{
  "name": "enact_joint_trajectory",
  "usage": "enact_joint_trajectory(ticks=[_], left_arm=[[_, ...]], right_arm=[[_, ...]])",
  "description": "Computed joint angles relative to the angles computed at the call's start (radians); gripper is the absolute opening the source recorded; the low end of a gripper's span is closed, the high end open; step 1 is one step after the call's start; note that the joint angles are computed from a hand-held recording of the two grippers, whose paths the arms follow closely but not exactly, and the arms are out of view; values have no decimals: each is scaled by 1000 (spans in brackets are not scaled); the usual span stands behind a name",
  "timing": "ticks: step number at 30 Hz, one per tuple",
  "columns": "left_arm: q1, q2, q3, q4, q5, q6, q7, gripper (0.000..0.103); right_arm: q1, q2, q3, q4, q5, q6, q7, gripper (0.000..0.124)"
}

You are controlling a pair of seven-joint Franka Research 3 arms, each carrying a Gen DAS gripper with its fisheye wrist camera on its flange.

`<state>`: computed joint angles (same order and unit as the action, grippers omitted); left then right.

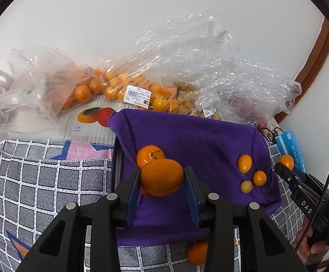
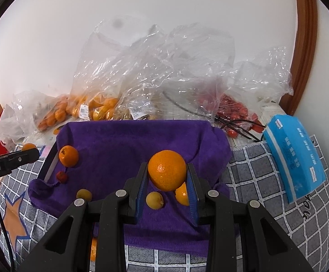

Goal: Organize fruits
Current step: 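Lower and open right tool releasing its orange while left tool releases its orange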

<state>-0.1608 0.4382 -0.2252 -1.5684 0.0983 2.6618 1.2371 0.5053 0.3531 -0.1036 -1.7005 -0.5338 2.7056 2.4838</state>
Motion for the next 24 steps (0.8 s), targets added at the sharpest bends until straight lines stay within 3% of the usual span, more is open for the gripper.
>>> enact_joint_trajectory(ticks=[24], left_arm=[[-36, 158, -8, 179, 2, -119, 31, 36]], right_arm=[[3, 143, 0, 114, 197, -24, -195, 32]])
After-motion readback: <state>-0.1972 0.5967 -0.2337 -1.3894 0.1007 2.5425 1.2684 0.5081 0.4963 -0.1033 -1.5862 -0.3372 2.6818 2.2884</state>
